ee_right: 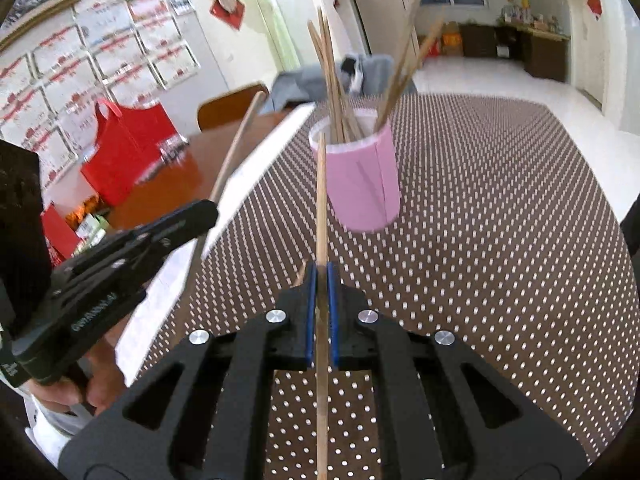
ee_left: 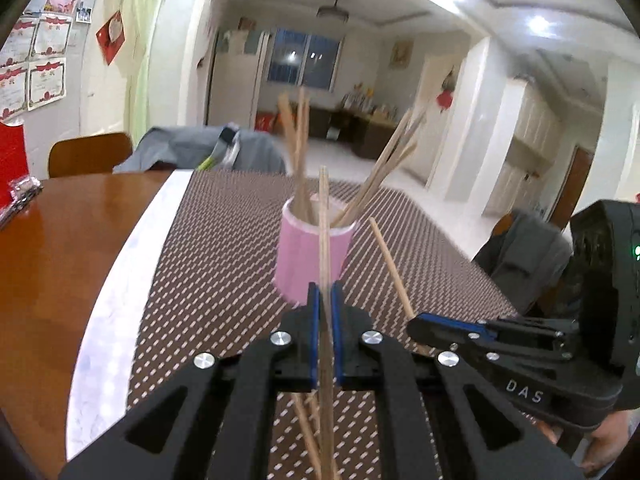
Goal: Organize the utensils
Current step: 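Lift the left tool's chopstick into the pink cup while the right tool inserts its own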
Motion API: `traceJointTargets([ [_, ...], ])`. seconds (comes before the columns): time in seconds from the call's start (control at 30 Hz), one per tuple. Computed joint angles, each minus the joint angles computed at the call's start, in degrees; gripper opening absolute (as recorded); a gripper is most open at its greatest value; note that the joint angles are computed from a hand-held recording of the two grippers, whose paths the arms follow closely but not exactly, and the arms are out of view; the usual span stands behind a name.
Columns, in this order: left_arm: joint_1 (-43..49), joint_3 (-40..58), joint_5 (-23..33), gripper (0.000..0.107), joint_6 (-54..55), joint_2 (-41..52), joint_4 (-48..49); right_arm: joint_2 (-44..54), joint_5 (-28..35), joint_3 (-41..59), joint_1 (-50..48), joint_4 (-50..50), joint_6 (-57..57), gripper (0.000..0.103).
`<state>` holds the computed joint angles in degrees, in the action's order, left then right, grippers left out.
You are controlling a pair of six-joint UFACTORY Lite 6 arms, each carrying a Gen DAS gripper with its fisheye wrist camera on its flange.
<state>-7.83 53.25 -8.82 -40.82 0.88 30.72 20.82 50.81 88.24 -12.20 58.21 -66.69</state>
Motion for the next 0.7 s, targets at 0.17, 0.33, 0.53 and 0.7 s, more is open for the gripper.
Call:
traceJointTargets([
  [0.17,-0.83,0.74,-6.05,0.006,9.82,-0.48,-10.55,-2.25,2.26,-0.15,-2.68,8.03,-4.75,0.006],
  [0.33,-1.02,4.96,-11.03,0.006,14.83,2.28,-16.13,-1.21,1.90,3.50,-3.08,15.12,-6.83,0.006],
  [0.53,-1.65,11.85,-16.61,0.006,22.39,7.76,-23.57,2.71,-1.79,9.34,-1.12,22.59,-9.80,0.006],
  [0.7,-0.97,18.38,-20.46,0.006,24.46,14.10,-25.82,8.39,-4.67,16.02,1.52,27.79,-12.09,0.006],
])
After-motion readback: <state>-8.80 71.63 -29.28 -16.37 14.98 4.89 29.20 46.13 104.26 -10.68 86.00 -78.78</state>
